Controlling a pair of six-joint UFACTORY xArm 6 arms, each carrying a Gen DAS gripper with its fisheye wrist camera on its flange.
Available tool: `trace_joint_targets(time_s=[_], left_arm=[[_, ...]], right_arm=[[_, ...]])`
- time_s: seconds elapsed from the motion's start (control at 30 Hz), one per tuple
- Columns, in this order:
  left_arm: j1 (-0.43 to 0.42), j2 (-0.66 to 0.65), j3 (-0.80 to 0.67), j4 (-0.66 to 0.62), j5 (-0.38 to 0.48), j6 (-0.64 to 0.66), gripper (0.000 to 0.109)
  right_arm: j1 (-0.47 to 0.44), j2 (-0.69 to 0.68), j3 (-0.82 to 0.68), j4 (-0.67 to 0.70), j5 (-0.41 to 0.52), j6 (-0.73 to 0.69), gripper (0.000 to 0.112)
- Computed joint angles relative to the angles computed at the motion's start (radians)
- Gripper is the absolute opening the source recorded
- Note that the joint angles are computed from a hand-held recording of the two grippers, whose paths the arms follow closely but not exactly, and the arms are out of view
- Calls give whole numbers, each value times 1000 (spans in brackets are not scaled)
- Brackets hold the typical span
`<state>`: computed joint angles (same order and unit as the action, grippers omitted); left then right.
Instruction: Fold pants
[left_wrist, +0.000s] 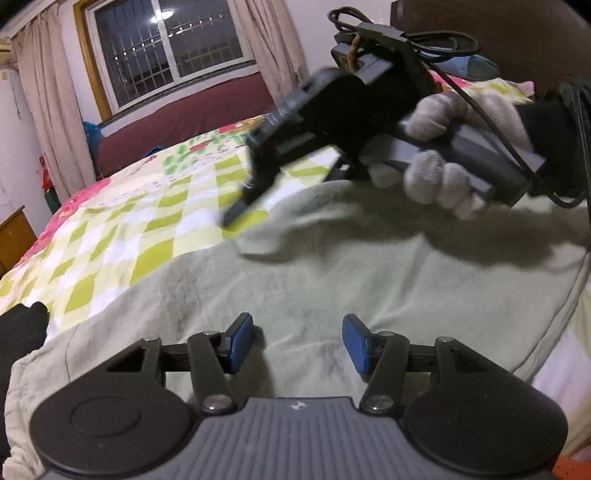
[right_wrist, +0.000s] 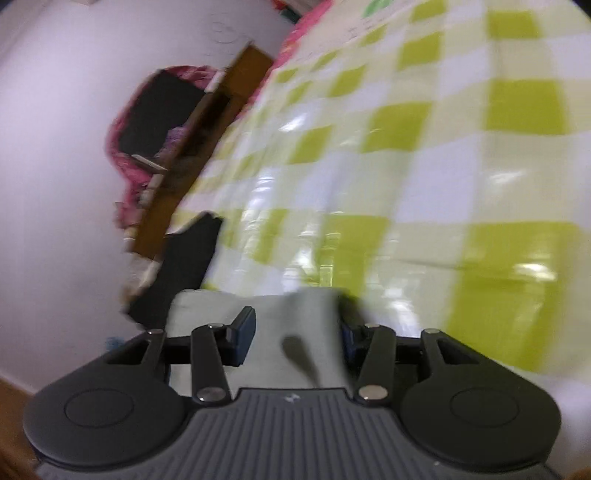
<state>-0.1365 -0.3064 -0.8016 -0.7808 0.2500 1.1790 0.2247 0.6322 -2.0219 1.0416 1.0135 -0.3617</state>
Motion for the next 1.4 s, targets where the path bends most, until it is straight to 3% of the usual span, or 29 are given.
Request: trace_joint_targets(time_s=[0.03, 0.2, 0.27, 0.4, 0.47, 0.57, 0.67, 0.77, 0.83, 0.93, 1.03, 1.1, 1.27, 1.4], left_arm=[[3, -4, 1, 8, 5, -1, 68], [17, -32, 19, 91, 8, -74, 70], [12, -44, 32, 136, -7, -107, 70], [-21, -65, 52, 223, -41, -128, 70], [-29, -76, 37, 244, 20, -126, 70], [-64, -78, 22, 366, 84, -207, 70], [-118, -87, 15, 392, 116, -207, 70], [-187, -79, 4, 432, 127, -231, 70], [-233, -63, -7, 457, 123, -251, 70], [-297, -13, -44, 510, 98, -293, 70], [-346, 42, -102, 513, 81, -302, 70], [-373, 83, -148, 504, 84, -304, 70], [-422, 143, -197, 538, 87, -316, 70], [-433, 163, -210, 547, 100, -332, 70]], right_arm=[[-7, -32, 37, -5, -22, -3, 47], [-10, -376, 468, -80, -337, -53, 49], [-6, -507, 633, -136, -406, -64, 49], [-31, -722, 928, -301, -482, 28, 46], [-71, -793, 1032, -435, -539, 167, 42], [-170, -929, 1160, -404, -596, 266, 40], [-252, -1064, 1279, -538, -701, 397, 49], [-349, -1184, 1369, -504, -713, 404, 50], [-402, -1206, 1389, -530, -698, 418, 50], [-425, -1177, 1378, -439, -720, 257, 50], [-436, -1119, 1346, -497, -749, 233, 51], [-454, -1060, 1295, -428, -719, 139, 51], [-441, -973, 1207, -424, -686, -63, 50], [-460, -901, 1116, -445, -574, -143, 50]])
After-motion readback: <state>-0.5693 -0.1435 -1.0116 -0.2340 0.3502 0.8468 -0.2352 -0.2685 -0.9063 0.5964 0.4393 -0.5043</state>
